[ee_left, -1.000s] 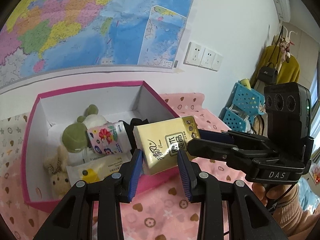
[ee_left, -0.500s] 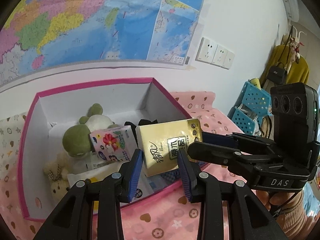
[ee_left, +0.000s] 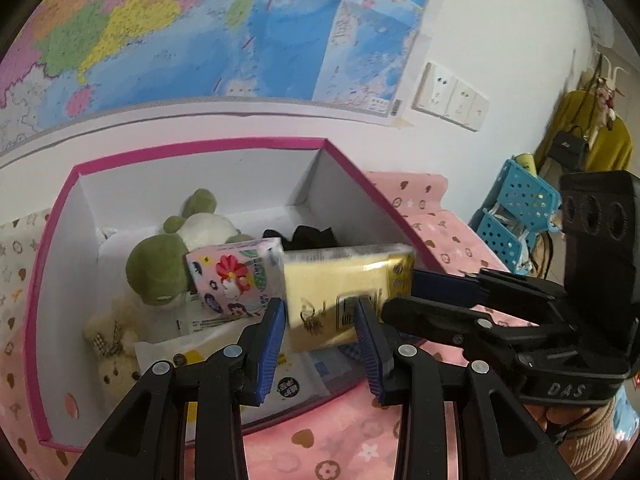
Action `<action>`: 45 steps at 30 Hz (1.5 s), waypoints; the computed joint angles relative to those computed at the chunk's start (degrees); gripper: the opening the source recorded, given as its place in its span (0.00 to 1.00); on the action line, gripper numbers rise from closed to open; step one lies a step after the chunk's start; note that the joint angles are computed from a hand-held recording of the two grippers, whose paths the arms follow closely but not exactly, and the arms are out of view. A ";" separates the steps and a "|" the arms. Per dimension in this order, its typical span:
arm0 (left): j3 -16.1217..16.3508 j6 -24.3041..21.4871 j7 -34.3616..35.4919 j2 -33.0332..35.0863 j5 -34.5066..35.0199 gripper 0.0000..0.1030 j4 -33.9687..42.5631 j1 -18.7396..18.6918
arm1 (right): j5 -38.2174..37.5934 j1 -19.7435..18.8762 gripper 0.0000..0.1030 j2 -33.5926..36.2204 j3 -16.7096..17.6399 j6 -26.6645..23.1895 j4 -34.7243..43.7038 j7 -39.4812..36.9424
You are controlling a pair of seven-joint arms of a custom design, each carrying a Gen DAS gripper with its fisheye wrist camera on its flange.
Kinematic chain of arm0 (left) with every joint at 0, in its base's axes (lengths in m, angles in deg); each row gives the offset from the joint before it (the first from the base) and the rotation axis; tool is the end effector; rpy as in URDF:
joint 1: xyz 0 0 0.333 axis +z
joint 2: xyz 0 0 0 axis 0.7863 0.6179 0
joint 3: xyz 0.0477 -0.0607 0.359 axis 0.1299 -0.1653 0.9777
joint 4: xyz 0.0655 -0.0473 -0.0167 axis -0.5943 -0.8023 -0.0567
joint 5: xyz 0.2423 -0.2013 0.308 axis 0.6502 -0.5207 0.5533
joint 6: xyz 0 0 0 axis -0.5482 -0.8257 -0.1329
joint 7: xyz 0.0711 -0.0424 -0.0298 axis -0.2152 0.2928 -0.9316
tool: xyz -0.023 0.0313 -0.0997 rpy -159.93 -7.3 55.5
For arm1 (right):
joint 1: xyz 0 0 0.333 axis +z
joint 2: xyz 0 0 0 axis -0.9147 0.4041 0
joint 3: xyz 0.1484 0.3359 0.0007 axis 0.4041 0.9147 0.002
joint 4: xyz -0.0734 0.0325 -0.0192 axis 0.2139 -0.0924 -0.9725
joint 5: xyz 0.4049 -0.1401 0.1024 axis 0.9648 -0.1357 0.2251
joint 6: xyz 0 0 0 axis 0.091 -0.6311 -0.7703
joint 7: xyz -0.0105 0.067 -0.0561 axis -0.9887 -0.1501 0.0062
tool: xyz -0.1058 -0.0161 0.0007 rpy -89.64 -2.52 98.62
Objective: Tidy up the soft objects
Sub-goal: 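Carry the beige tissue pack into the magenta box and open both grippers, then move both grippers toward the clear printed plastic bag on the bed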
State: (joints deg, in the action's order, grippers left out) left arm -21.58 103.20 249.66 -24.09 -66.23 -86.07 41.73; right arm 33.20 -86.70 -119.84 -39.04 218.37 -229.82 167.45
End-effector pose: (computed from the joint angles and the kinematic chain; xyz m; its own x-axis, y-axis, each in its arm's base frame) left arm 0.5220 -0.1555 0.5047 -0.7618 -0.6058 0.2292 -0.5516 0.4211 -0.7200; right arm 0.4129 0.1562 0.5103 -0.0021 -0.9699 -0.2435 -0.3936 0.2246 -0.8914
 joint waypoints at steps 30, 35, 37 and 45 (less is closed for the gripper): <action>7.68 -5.92 1.64 -6.01 5.08 0.64 -12.29 11.20 | -5.34 27.10 0.52 19.12 -17.76 5.84 2.36 -4.42; 7.63 -8.80 0.37 -4.60 7.17 0.64 -12.36 12.01 | -2.99 30.47 0.52 22.39 -19.98 5.00 4.55 -7.14; 7.48 -9.29 0.94 -4.39 6.88 0.64 -12.17 12.10 | -2.66 32.09 0.52 23.59 -21.50 4.89 5.40 -6.85; 7.60 -18.50 1.81 -2.52 6.60 0.64 -10.04 13.19 | -2.46 37.66 0.52 25.13 -27.53 5.47 6.14 -5.93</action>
State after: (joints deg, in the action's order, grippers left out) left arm -13.98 84.70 251.47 -26.61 -59.63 -96.11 54.92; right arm 30.74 -49.04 -94.71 -66.57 223.84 -223.69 161.53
